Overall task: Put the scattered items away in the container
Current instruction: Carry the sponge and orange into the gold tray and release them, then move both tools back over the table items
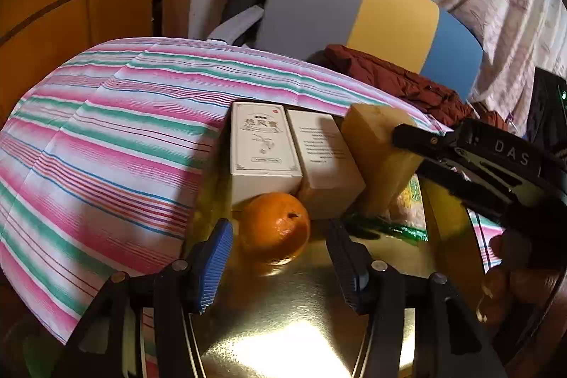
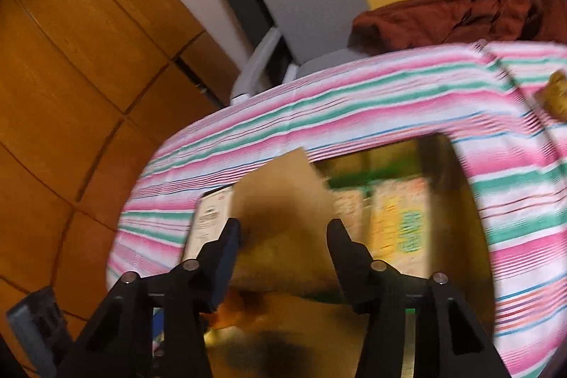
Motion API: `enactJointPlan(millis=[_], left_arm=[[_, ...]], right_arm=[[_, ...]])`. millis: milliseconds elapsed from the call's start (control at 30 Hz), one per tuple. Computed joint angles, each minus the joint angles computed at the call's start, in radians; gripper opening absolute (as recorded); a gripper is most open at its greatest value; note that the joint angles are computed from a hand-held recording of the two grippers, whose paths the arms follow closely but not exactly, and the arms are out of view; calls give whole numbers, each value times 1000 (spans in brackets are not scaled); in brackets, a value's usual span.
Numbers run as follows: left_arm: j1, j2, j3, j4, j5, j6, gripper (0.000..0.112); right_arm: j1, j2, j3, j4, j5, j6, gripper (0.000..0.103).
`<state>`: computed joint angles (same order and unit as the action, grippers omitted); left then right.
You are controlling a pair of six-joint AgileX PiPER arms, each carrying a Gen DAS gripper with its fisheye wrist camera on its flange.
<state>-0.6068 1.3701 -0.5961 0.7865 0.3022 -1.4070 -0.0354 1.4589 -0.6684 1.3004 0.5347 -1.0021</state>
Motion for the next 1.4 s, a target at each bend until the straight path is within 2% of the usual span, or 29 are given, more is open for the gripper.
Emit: enactJointPlan(millis=[133, 233, 333, 433, 500, 633, 700, 800, 933, 1200, 1400], left_arm=[[4, -30, 4, 11, 19, -17, 56], [1, -38, -2, 16, 33, -31, 56], [-31, -32, -23, 92, 71, -123, 56], [-97, -14, -69, 181, 137, -216, 56], [-138, 6, -109, 234, 179, -267, 56], [-244, 58, -200, 331, 312, -382, 56], [-272, 78, -240, 350, 323, -410, 56], [-318, 124, -310, 341, 334, -398, 56], [-376, 223, -435, 283, 336, -291, 56], [-472, 472, -756, 92, 318, -38, 56], [-524, 665, -1035, -54, 350, 128, 56]], right_arm=[[25, 14, -12, 12, 46, -30, 53], [24, -30, 6, 12, 25, -46, 53], [32, -119, 34, -16, -75, -35, 53], [39, -226, 74, -15, -192, -78, 53], [28, -292, 100, 13, -242, -131, 53], [-27, -386, 120, 22, -284, -175, 54], [-67, -411, 117, 12, -279, -182, 54], [-178, -433, 112, -12, -206, -194, 56], [-417, -433, 105, -17, -43, -266, 56], [-938, -304, 61, -17, 262, -474, 56], [-1165, -139, -26, -43, 346, -542, 56]])
